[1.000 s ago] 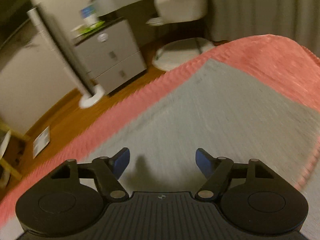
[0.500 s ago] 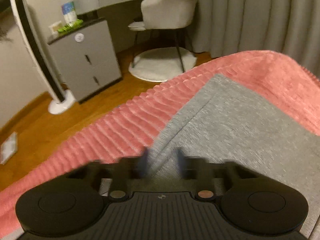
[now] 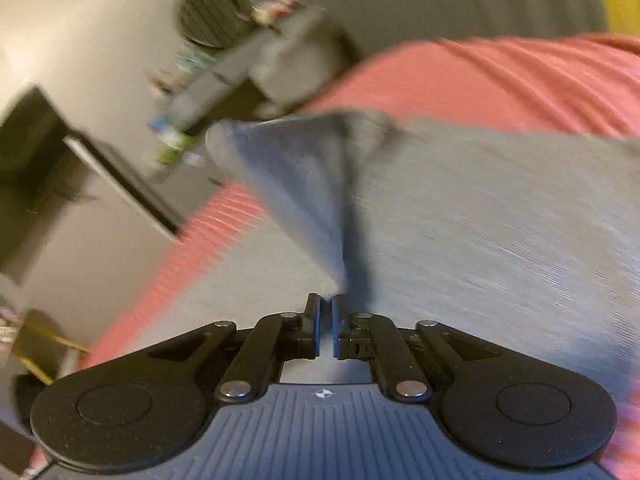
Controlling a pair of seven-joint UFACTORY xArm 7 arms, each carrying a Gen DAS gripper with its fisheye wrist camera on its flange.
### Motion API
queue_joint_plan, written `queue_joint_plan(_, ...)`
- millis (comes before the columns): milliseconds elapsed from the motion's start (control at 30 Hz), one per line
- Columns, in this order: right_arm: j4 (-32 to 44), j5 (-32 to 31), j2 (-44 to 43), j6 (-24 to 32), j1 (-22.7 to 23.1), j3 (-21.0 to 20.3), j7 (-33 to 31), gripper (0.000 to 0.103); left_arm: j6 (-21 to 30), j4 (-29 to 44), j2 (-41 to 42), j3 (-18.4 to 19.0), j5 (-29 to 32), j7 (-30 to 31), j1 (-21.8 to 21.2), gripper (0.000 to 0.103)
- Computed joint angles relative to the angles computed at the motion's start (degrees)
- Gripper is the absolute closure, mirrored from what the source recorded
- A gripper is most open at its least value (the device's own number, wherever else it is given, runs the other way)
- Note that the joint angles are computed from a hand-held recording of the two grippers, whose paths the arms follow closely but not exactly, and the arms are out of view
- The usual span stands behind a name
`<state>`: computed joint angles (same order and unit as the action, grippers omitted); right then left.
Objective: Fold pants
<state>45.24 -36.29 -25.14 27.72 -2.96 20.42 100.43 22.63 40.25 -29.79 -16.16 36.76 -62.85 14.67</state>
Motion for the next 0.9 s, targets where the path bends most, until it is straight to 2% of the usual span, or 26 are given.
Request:
queue_joint_plan(33,-0.4,1.0,0.9,-1.0,3.6,-4.5,-1.4,0.094,-0.2,0.0,-0.5,2.0,-2.3,1.9,-2.1,0.0)
queue_joint_plan(67,-1.5,0.4,0.9,-4.3,5.5,-8.2,-0.5,0.093,-0.6,0.1,-1.0,3.8,-4.8,3.7,-4.0,0.0)
queue_joint_plan(100,-3.1,-1.5,1.0,-9.8,5.0,-10.2,2.8,0.091,0.0,0.8,-1.3,4.7,-7.0,4.8,-5.0,0.0)
queue_joint_plan(133,-3.9,-3.6,1.3,-13.8,2.7,-9.7,6.0,0.086,1.0,2.2,-1.1,5.7,-9.8,5.8,-6.1,0.0)
queue_joint_plan(167,-4.1,-4.4,2.0,-17.3,-1.3,-7.3,6.9,0.082,1.5,3.8,-0.6,7.4,-13.0,7.7,-7.8,0.0)
queue_joint_plan(267,-3.4,-3.8,4.1,-21.3,-9.9,-0.3,7.1,0.078,-0.5,9.3,3.7,12.0,-21.3,14.0,-11.8,0.0)
queue_joint_plan(333,-4.0,-3.1,3.7,-23.9,-14.7,3.9,7.9,0.074,-0.3,15.5,9.4,16.7,-29.7,21.1,-16.3,0.0)
queue_joint_plan(367,-3.7,-2.6,4.3,-25.1,-16.2,4.8,7.5,0.072,-0.3,18.7,12.5,17.8,-33.3,23.1,-17.3,0.0)
queue_joint_plan(433,-5.2,2.0,3.5,-28.8,-19.2,7.0,4.7,0.061,0.4,24.5,18.4,18.4,-38.0,25.8,-17.5,0.0)
queue_joint_plan(467,-6.0,3.5,3.5,-30.0,-18.8,6.2,3.8,0.061,1.7,27.4,21.2,18.7,-40.5,27.4,-17.6,0.002)
queue_joint_plan(500,-6.8,4.8,3.0,-30.0,-16.9,4.4,3.5,0.061,3.1,30.2,24.0,18.9,-43.4,29.3,-17.5,0.01)
queue_joint_plan(533,-6.9,6.0,2.2,-28.6,-15.2,3.6,4.0,0.061,4.7,32.8,26.5,18.7,-45.6,30.4,-17.2,0.027)
queue_joint_plan(567,-7.5,8.0,1.6,-27.3,-11.9,1.0,3.7,0.061,6.7,35.2,28.7,18.4,-47.0,30.9,-16.7,0.032)
queue_joint_plan(633,-7.2,15.0,0.1,-19.6,-1.6,-6.6,-0.9,0.058,9.0,38.5,32.0,17.7,-49.1,32.3,-15.6,0.033)
queue_joint_plan(667,-7.0,15.8,-1.0,-15.9,0.6,-7.9,-1.3,0.057,8.9,39.0,33.0,17.5,-48.2,31.9,-15.3,0.033)
queue_joint_plan(733,-7.2,12.8,-2.1,-13.1,-0.6,-6.3,1.0,0.057,7.8,38.9,33.9,17.2,-45.5,29.9,-14.9,0.033)
queue_joint_plan(800,-7.8,13.8,-0.8,-16.4,-1.4,-6.2,-0.8,0.056,6.6,38.5,34.5,16.9,-46.4,30.0,-14.3,0.033)
queue_joint_plan(833,-7.9,13.4,-0.6,-18.0,-3.9,-4.3,-0.2,0.055,5.8,38.3,34.8,16.6,-47.5,30.1,-14.1,0.034)
queue_joint_plan(867,-8.5,13.4,-0.7,-21.0,-8.5,-0.6,-0.5,0.054,5.4,38.3,35.3,16.6,-48.0,29.6,-13.9,0.037)
queue_joint_plan(900,-8.4,13.2,0.0,-22.6,-10.8,1.1,-1.0,0.054,5.1,38.2,35.6,16.5,-48.5,29.2,-13.8,0.047)
